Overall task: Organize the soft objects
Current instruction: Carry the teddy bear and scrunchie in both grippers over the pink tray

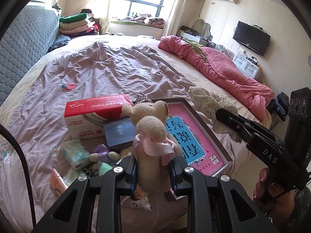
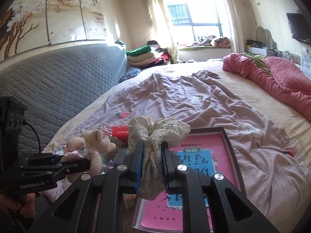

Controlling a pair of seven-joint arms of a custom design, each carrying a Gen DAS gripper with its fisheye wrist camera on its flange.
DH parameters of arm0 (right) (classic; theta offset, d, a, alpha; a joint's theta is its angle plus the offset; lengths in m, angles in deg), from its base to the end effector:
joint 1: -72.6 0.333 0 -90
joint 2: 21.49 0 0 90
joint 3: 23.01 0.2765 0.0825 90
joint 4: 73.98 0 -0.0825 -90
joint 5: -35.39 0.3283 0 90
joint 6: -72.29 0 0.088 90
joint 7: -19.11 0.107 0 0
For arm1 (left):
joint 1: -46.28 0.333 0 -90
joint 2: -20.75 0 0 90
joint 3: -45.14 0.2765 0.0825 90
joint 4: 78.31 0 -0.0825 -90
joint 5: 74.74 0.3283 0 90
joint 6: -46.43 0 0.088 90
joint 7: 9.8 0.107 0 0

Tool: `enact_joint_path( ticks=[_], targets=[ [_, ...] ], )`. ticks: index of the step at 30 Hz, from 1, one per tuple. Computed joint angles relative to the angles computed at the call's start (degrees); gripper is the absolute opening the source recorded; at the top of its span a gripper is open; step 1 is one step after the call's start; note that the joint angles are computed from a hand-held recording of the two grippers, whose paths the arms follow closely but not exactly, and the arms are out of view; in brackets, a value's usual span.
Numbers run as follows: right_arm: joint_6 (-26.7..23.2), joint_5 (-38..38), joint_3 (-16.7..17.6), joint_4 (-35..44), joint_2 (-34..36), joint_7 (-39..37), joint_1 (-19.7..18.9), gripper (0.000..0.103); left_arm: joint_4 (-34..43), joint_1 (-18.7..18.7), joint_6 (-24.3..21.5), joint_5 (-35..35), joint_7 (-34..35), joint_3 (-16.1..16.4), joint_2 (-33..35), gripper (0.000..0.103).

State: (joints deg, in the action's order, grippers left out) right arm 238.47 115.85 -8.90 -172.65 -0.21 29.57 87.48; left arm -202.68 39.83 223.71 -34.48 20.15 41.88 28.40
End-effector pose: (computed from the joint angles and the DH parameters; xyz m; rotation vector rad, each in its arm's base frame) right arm 0.5742 0.2306 0.4153 -1.8343 1.0116 -0.3049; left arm 0.5259 -0.1434 0.4107 -1.9810 1.6310 -0.9239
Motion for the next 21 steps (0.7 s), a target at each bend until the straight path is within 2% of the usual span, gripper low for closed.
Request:
enact_joint_path(
  ticks=[9,17,21],
  targets=[
    [0.3,2.0,-0.9,-0.8,0.0,0.3,-1.5,0.018,7.1,-1.1,-4.7,-7.4,7.2,-3.2,6.0,0.026],
    [0.2,-4.0,-2.3,0.6,3.2,8.6,-2.9,0.018,13.6,-0.8,-7.1,-18.2,17.9,-7.2,13.1,0.026],
    [-0.2,-8.6,-2.2,1.2,5.2,13.7,-3.9,0.018,16.5,-2.2,-9.2,-20.3,20.8,-7.1,15.9,0.026]
  ],
)
